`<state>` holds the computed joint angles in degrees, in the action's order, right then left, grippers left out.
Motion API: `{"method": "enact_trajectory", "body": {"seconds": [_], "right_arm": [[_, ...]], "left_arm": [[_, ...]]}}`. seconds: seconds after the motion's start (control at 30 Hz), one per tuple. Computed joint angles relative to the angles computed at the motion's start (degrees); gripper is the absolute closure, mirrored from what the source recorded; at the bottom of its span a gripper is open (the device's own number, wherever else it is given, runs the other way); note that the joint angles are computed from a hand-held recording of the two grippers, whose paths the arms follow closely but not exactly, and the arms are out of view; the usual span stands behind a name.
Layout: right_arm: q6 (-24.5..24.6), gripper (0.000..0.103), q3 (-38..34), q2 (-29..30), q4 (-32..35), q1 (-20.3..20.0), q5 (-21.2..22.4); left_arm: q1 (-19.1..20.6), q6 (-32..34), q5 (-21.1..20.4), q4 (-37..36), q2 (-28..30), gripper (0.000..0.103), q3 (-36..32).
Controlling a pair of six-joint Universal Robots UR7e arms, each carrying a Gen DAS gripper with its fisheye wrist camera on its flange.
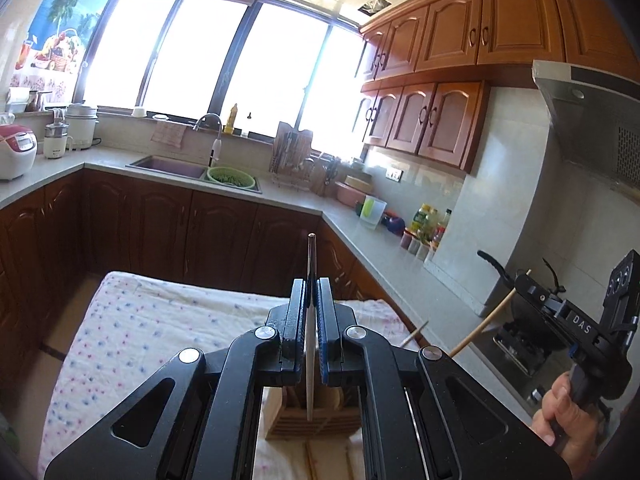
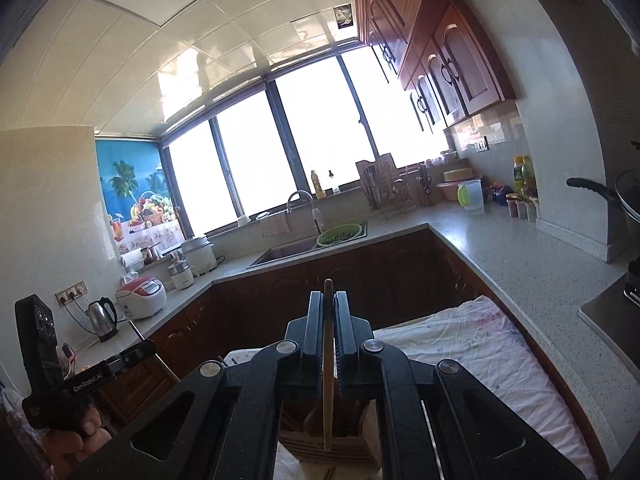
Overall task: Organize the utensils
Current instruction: 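Lift the chopsticks and insert them into the wooden holder with both tools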
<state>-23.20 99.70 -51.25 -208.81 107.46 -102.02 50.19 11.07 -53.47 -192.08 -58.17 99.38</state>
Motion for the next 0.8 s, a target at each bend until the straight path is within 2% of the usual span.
{"method": "enact_trajectory", "body": {"seconds": [0.13,0.37,0.7,0.8], "right_arm": [[0.16,0.098,-3.71,2.33,0.67,-0.87,-0.81],[0.83,0.098,-4.9,5.48,0.59,-3.13,-1.03],[1.78,0.098,-5.57,8.29,3.92,-4.77,-2.44],[1.31,0.098,-5.53,8.62,4.15,-5.09,-2.63]], "left_arm": [[1.65,-0.23,0.95,-1.87,3.5,0.099,-3.69],[5.2,-3.33,-0.99,-2.01,6.72,0.099,-4.57],[6.87,-4.62,-1.72,2.52,9.16,0.098,-3.76],[6.79,-4.04,-0.67,2.88,9.73,0.098,-4.09]]}}
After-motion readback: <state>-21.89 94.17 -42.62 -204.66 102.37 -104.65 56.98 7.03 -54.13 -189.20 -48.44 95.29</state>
